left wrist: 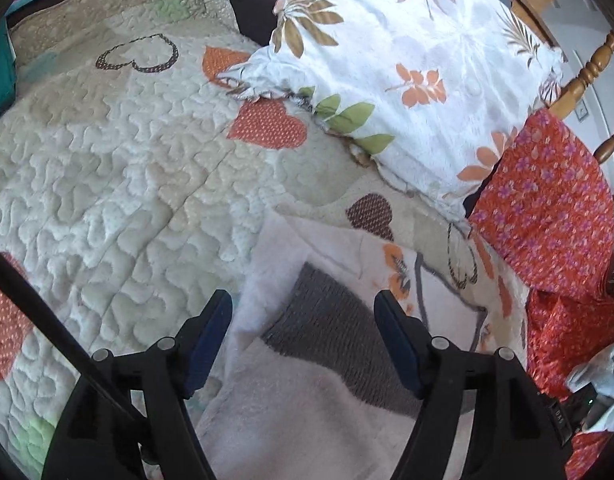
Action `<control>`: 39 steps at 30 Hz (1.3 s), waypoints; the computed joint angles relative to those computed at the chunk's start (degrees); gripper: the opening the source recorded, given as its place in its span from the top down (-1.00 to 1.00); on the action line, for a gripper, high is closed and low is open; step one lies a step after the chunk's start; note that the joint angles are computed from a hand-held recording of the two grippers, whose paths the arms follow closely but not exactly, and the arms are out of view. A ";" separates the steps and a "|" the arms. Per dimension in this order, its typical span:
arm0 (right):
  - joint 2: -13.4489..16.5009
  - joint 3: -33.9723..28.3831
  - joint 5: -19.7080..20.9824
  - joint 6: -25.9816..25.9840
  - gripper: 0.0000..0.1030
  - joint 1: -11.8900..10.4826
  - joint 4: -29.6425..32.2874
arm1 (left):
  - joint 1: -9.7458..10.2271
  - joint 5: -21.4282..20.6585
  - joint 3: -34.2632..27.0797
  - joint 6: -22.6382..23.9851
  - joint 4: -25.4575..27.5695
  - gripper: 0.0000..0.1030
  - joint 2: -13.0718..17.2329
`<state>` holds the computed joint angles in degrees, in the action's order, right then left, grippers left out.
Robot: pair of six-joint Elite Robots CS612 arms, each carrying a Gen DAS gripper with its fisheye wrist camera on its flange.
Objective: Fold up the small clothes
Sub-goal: 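Lay the hem over the collar and open both tools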
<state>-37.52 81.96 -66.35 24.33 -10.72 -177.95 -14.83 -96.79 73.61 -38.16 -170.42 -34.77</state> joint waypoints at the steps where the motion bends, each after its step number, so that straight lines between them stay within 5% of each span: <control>1: -0.28 0.24 -0.69 -0.66 -0.24 0.11 0.38 | -0.05 0.05 0.29 0.45 0.32 -0.41 -0.18; 10: -3.33 4.11 -8.74 -9.55 -0.24 1.70 4.10 | 0.05 0.93 5.88 5.22 2.05 -0.41 -2.84; 15: -4.76 5.87 -14.12 -18.49 -0.24 3.16 9.97 | -0.22 1.92 8.58 13.91 7.64 -0.43 -4.12; 17: -4.78 6.03 -19.41 -21.57 -0.24 3.91 12.67 | -1.14 6.49 9.89 20.35 7.51 -0.42 -4.67; 19: -4.69 6.71 -22.82 -21.97 -0.35 3.91 13.16 | -2.82 17.44 11.58 23.63 6.82 -0.42 -5.42; 23: -6.01 9.01 -25.45 -15.33 -0.44 2.83 11.15 | -2.86 24.38 13.42 19.84 6.49 -0.33 -6.75; 32: -10.80 16.98 -26.98 -15.14 -0.44 4.01 -2.32 | -2.28 19.30 19.52 14.19 -1.93 -0.39 -10.81; 39: -11.15 18.89 -24.26 -18.84 -0.45 7.12 -6.68 | -2.86 14.33 20.54 13.24 -1.99 -0.39 -11.23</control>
